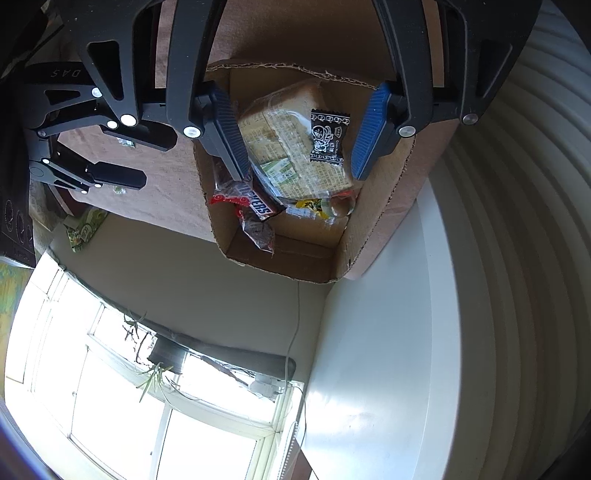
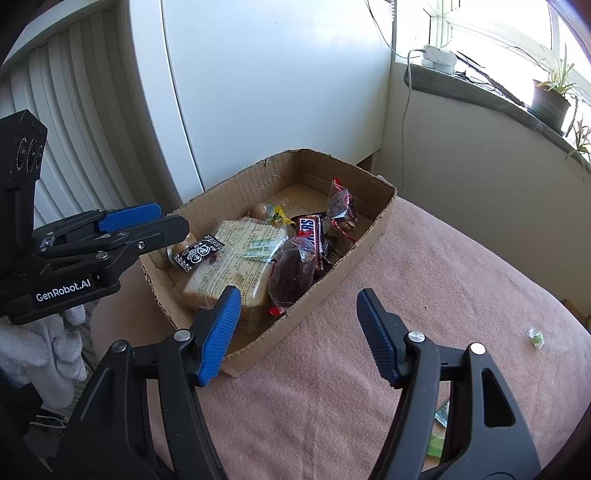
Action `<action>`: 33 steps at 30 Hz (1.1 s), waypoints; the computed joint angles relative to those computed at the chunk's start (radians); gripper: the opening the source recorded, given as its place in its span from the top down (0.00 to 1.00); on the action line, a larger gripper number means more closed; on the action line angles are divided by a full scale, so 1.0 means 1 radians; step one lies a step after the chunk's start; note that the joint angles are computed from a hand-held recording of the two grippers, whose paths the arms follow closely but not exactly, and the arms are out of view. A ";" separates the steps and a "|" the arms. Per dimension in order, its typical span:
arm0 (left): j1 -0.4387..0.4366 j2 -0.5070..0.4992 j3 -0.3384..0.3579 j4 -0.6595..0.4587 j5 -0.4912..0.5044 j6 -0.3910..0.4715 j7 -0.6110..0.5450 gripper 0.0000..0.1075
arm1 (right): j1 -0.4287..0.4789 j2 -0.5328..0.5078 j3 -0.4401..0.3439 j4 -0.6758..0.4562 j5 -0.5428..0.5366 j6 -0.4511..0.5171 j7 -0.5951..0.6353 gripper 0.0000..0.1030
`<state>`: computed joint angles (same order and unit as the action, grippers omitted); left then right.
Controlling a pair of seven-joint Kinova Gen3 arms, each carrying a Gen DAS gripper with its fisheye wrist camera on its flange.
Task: Organize snacks
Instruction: 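Open both tools to drop the cake bag and yellow packet into the box, then move both tools toward the green mint packets on the table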
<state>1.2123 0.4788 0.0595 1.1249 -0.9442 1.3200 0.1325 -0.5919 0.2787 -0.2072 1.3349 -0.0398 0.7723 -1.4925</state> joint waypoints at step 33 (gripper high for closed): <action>0.049 0.327 -0.139 -0.593 0.255 -0.027 -0.421 0.32 | 0.384 -0.189 0.116 0.256 -0.216 -0.083 0.161 0.12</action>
<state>1.2614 0.8055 -0.0790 0.5318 -0.6889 1.2934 -0.2882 -0.2077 0.0893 -0.0910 1.5911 -0.2556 0.6892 -1.3319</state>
